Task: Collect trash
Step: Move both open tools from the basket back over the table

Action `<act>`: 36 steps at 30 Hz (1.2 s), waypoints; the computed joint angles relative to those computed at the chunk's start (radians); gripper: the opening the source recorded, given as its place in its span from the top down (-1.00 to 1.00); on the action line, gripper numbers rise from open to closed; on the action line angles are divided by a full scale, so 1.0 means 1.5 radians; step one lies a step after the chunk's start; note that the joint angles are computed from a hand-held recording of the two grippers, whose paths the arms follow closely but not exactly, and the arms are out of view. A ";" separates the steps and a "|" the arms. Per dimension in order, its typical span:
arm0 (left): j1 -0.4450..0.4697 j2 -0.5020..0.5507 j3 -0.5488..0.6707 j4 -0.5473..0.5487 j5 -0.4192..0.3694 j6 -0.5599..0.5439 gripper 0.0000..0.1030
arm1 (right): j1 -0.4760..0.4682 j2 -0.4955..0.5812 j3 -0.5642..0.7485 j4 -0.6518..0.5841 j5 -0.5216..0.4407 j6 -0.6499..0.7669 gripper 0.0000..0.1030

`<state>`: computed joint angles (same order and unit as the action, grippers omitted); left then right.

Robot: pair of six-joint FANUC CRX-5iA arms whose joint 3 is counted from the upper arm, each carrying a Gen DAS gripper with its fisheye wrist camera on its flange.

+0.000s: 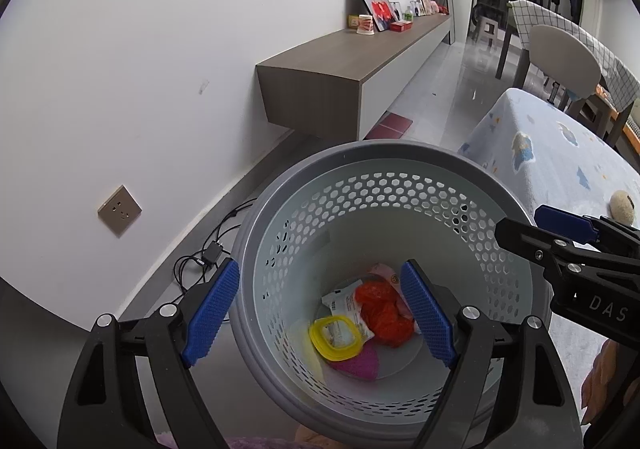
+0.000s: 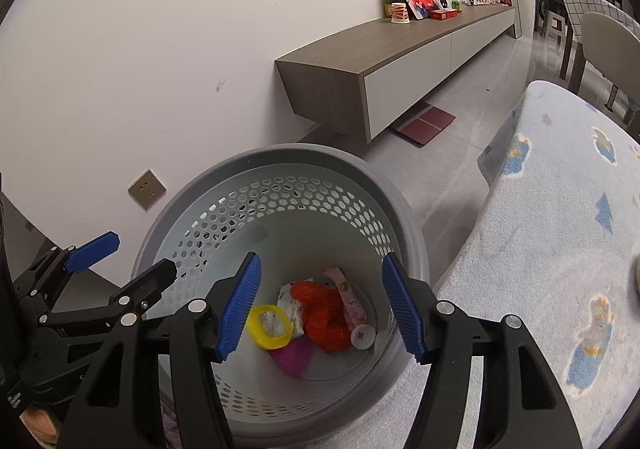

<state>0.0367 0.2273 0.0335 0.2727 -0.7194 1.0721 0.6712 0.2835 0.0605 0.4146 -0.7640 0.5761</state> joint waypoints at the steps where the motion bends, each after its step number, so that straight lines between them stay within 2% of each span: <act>1: 0.000 0.002 0.004 -0.002 -0.002 0.002 -0.57 | 0.001 0.000 0.000 0.001 -0.001 -0.001 -0.17; 21: -0.001 0.000 0.005 -0.001 0.003 0.009 -0.60 | 0.005 -0.015 -0.020 0.021 -0.002 -0.029 -0.17; 36: -0.004 -0.018 -0.020 0.012 0.032 -0.007 -0.64 | 0.014 -0.052 -0.064 0.064 -0.010 -0.080 -0.17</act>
<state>0.0300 0.2010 0.0040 0.2911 -0.6712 1.0617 0.6928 0.2057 -0.0360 0.5105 -0.7783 0.4558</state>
